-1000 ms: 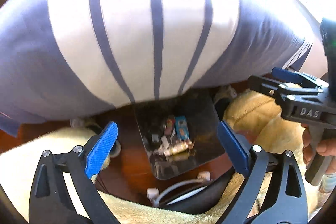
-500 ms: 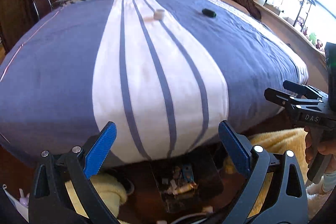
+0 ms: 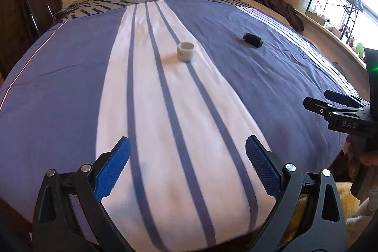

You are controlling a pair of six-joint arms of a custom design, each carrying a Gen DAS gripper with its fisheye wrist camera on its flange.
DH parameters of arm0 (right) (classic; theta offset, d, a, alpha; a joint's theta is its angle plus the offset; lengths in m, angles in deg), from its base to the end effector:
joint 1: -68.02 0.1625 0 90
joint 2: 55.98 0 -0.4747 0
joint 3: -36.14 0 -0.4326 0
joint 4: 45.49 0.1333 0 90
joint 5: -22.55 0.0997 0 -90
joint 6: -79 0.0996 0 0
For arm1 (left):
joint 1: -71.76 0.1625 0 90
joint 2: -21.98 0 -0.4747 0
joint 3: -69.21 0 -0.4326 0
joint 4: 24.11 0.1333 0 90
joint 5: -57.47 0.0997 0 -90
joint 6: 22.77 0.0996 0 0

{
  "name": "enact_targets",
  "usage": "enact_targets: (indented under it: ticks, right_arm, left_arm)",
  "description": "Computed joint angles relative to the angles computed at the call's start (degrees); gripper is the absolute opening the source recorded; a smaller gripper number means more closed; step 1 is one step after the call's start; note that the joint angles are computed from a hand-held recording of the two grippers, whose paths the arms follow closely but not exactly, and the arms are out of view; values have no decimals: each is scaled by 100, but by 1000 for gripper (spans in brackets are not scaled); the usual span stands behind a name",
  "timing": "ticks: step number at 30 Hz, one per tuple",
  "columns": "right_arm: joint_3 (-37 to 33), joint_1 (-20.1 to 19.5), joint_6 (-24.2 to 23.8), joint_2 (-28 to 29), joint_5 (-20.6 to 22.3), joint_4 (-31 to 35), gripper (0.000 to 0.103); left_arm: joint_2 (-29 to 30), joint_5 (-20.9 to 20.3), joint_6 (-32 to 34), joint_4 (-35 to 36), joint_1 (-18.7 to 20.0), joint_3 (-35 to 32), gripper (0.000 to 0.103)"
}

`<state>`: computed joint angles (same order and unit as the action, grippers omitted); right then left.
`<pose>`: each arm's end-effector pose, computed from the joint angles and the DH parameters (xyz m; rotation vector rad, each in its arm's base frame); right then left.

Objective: Collect trash
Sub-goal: 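Grasp the black thread spool with the right gripper while the left gripper grasps the white tape roll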

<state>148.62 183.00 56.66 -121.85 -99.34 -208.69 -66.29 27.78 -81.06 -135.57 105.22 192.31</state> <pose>0.3342 -0.5263 0.2504 0.8595 -2.3876 0.6148 -0.2584 -0.4343 0.3189 0.1173 2.2228 -0.9469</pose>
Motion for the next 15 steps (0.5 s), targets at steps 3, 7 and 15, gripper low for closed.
enact_targets:
  ticks: [3,7,15]
  right_arm:
    - [-436,-78,37,364,-18,140,99]
    - [-1097,-212,210,835,87,522,99]
    - [-2384,-292,424,1667,75,1083,99]
  left_arm:
    - [287,75,548,-468,339,-213,93]
    - [561,47,1107,-998,701,-444,93]
    - [1279,20,2300,-1989,1409,-1182,93]
